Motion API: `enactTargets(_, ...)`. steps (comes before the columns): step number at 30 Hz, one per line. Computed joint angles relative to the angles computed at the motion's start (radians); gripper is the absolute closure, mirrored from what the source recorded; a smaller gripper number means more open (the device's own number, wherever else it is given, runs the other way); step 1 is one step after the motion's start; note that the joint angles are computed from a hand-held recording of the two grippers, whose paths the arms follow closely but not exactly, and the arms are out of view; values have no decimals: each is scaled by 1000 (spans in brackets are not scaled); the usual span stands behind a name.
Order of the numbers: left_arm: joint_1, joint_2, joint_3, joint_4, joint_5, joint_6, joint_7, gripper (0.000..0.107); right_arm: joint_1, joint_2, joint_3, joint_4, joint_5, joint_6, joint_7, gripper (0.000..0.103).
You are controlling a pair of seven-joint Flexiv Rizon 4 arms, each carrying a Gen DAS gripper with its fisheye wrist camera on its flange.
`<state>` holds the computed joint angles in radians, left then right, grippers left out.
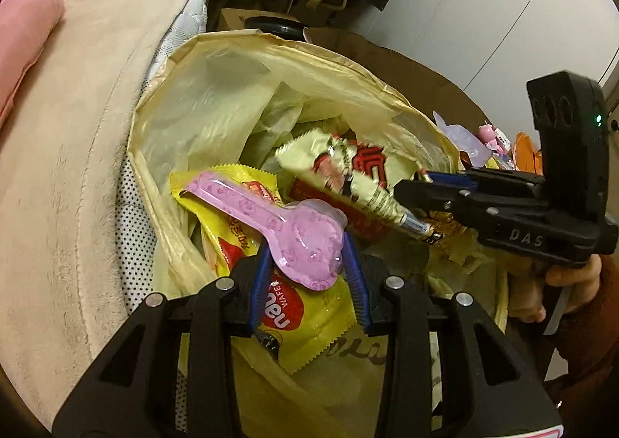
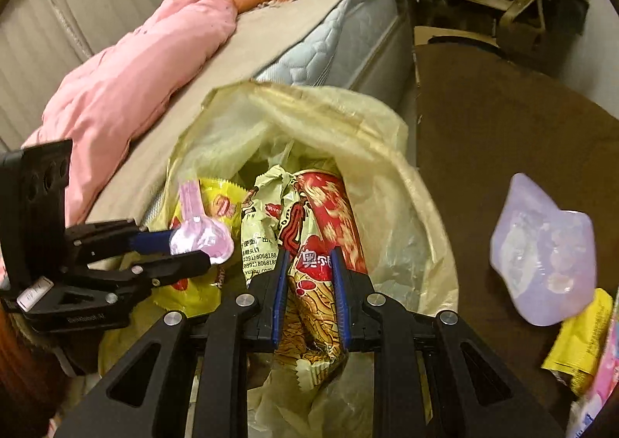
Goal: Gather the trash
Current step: 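Lower the spoon and wrapper into the yellow bag and open both tools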
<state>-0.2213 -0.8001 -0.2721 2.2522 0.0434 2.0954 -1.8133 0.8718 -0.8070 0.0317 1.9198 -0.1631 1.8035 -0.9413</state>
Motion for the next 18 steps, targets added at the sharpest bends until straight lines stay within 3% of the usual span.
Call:
enactTargets(6, 40, 1, -25, 19, 28, 31, -29, 68, 43, 16, -37, 37, 36, 55, -20, 81)
enactTargets(7, 47, 5, -25, 28, 33, 39, -35, 61, 52, 22, -45, 48, 48, 69, -25, 77)
enactTargets(9, 66, 10, -35, 43, 47, 69, -59, 56, 108, 37, -97, 75, 94, 106, -40, 65)
enactTargets(11, 75, 24, -37, 62, 55, 98, -86, 52, 172, 51, -154, 95, 147, 121, -63, 62)
enactTargets(18, -199, 158, 150, 133, -203, 115, -81, 52, 312, 116, -265, 177, 316, 164, -133, 61)
